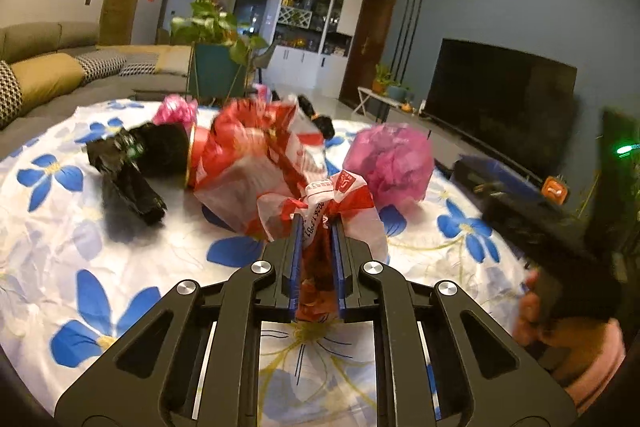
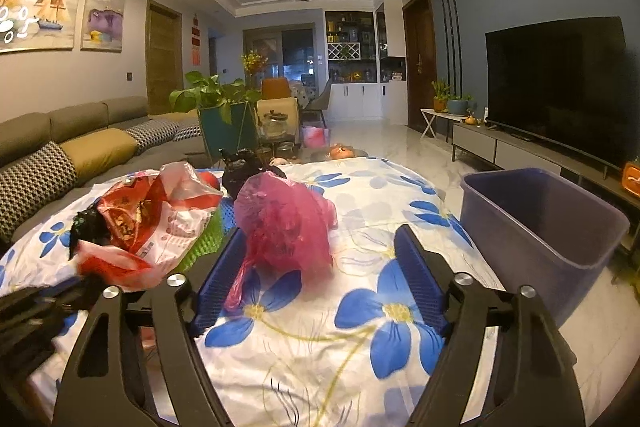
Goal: Collect trash
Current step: 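Grasp the red-and-white snack bag with the left tool while the right tool grasps the pink bag, then carry the snack bag and pink bag over the purple bin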
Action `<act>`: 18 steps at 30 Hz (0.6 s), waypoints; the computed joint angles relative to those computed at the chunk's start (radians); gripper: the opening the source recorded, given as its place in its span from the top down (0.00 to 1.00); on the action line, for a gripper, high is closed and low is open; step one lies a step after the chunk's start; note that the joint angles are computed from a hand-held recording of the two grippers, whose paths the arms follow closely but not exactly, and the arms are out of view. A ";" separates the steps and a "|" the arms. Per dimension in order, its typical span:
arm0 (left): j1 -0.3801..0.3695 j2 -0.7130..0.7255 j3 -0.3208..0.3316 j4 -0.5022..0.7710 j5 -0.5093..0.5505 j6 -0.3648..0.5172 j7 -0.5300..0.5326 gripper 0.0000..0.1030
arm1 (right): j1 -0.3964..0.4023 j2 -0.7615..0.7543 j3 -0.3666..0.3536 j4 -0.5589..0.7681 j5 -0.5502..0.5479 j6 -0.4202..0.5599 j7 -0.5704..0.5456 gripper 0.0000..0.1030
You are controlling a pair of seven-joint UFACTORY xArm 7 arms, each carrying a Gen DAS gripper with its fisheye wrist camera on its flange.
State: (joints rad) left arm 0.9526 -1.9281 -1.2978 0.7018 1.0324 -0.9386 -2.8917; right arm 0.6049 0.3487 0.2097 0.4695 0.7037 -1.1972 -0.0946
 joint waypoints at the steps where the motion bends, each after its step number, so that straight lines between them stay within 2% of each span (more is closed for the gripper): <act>1: -0.010 0.012 0.006 -0.009 0.012 0.016 0.004 0.88 | -0.003 0.006 -0.005 0.014 -0.006 0.010 -0.009 0.33; 7: -0.052 0.088 0.034 -0.046 0.094 0.127 0.033 0.88 | -0.018 0.037 -0.028 0.103 -0.036 0.078 -0.061 0.41; 10: -0.049 0.133 0.034 -0.051 0.107 0.169 0.057 0.88 | -0.034 0.049 -0.036 0.138 -0.058 0.121 -0.062 0.48; 14: -0.045 0.184 0.019 -0.057 0.092 0.211 0.102 0.88 | -0.051 0.050 -0.045 0.163 -0.088 0.211 -0.065 0.68; 15: -0.045 0.196 0.015 -0.059 0.087 0.220 0.115 0.88 | -0.055 0.048 -0.046 0.160 -0.098 0.222 -0.059 0.77; 18: -0.050 0.233 0.003 -0.057 0.075 0.253 0.149 0.88 | -0.068 0.037 -0.046 0.135 -0.145 0.220 -0.014 0.92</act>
